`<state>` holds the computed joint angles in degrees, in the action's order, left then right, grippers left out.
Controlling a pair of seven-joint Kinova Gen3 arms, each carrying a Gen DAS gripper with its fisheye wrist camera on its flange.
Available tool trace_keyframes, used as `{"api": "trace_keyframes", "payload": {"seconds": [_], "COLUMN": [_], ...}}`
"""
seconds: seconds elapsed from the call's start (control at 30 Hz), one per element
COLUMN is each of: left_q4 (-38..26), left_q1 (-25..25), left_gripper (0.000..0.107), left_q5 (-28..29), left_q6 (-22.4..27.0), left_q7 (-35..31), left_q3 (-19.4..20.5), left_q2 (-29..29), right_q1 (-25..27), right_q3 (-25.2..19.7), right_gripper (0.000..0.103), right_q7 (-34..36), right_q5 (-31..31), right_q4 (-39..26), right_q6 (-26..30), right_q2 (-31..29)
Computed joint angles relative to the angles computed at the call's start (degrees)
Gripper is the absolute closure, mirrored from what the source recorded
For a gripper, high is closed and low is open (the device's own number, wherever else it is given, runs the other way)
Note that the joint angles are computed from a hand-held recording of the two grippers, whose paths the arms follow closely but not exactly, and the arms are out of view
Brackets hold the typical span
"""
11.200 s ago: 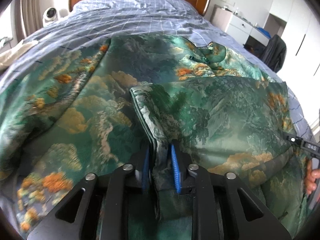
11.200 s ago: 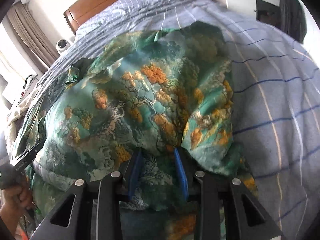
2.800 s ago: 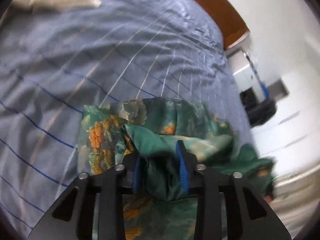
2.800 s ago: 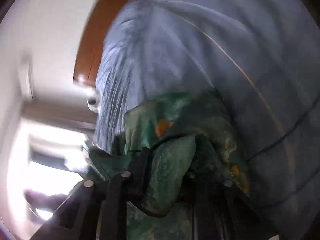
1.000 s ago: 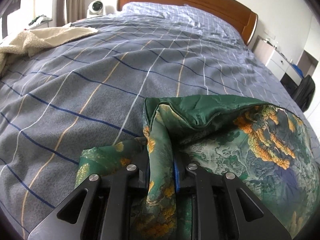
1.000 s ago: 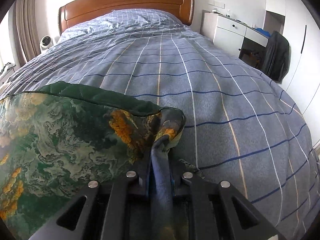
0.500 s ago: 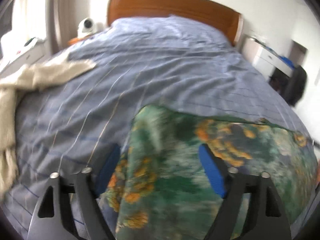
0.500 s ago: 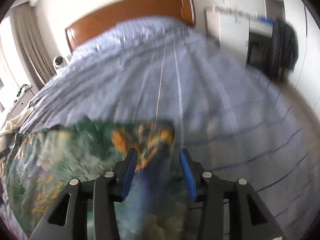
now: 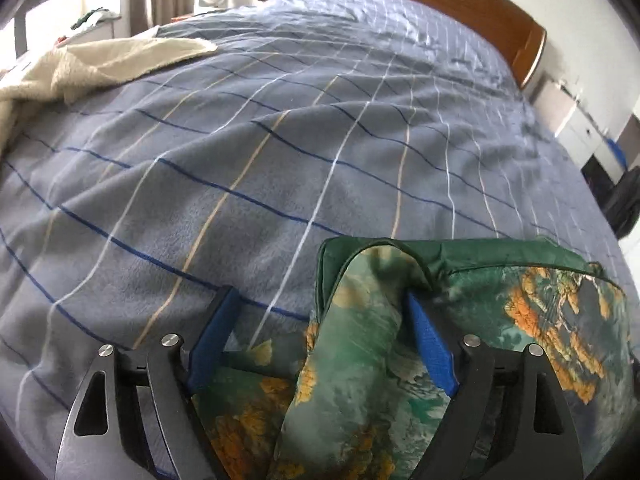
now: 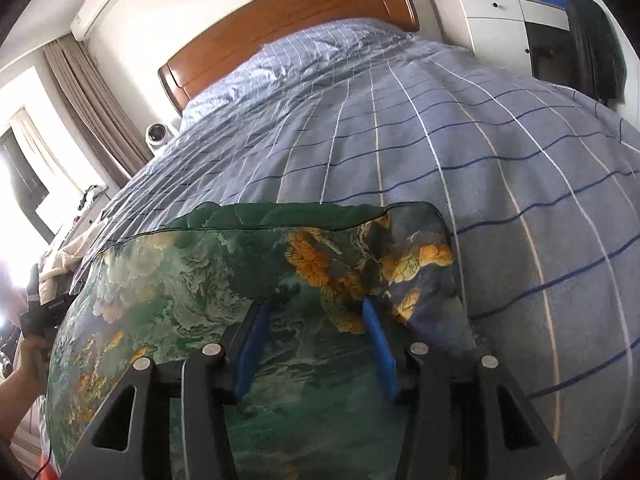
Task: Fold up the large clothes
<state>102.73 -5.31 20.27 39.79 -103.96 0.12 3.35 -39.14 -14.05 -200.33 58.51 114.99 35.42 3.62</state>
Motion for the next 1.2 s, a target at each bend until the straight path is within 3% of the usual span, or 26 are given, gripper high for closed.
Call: {"api": "trace_keyframes", "payload": {"seconds": [0.17, 0.23, 0.33, 0.47, 0.53, 0.6, 0.7, 0.77, 0.87, 0.97, 1.1, 1.2], "left_q4": [0.92, 0.49, -0.09, -4.01, -5.33, -4.33, -3.25, -3.91, -5.44, -8.18, -8.02, -5.31], "left_q1": [6.94, 7.30, 6.77, 7.49, 8.14, 8.90, 13.20, 16.39, 21.93, 25.17, 20.17, 16.30], "left_gripper": [0.020, 0.020, 0.018, 0.020, 0.027, 0.027, 0.018, 0.017, 0.017, 0.017, 0.012, 0.008], "left_q5": [2.92, 2.94, 2.65, -1.45, -5.25, -6.31, -5.92, -3.90, -3.01, -5.95, -13.40, -12.69], "left_q6": [-1.57, -1.65, -0.70, 6.19, 8.47, 8.72, 10.34, 12.80, 13.52, 11.42, 8.76, 5.56], "left_q7": [-2.78, -2.52, -1.82, 1.19, 0.10, -2.27, -6.24, -8.28, -6.56, -0.83, 6.55, 6.24], "left_q3": [-7.69, -7.79, -7.10, -7.44, -6.68, -6.19, -6.09, -5.58, -2.56, 1.04, 11.40, 15.55], "left_q2": [0.62, 1.01, 1.05, 0.81, -2.17, -7.48, -14.57, -16.17, -15.00, -9.12, 0.87, 1.15], "right_q1": [1.30, 1.79, 1.90, 1.96, 2.07, 2.15, 1.81, 1.69, 1.45, 1.32, 1.26, 1.28], "right_q3": [0.84, 0.08, -0.71, -0.68, -0.56, -0.43, -0.42, -0.34, -0.31, -0.22, -0.10, 0.01], "right_gripper": [0.055, 0.055, 0.055, 0.055, 0.055, 0.055, 0.055, 0.055, 0.055, 0.055, 0.055, 0.055], "right_q7": [-11.51, -15.65, -16.19, -14.72, -13.37, -12.23, -10.88, -10.43, -9.94, -9.42, -9.47, -9.76], "right_q5": [9.39, 13.10, 13.79, 12.45, 11.21, 10.19, 9.08, 8.68, 8.15, 7.76, 7.77, 8.10], "right_q4": [5.57, 6.70, 6.11, 5.36, 4.73, 4.40, 3.82, 3.57, 3.28, 3.13, 3.21, 3.33], "right_q6": [-7.10, -7.20, -6.08, -5.91, -5.95, -5.82, -4.88, -4.65, -4.33, -4.06, -4.06, -4.27], "right_q2": [-1.98, -1.85, -1.10, -1.00, -0.85, -0.86, -0.62, -0.49, -0.45, -0.39, -0.34, -0.25]}}
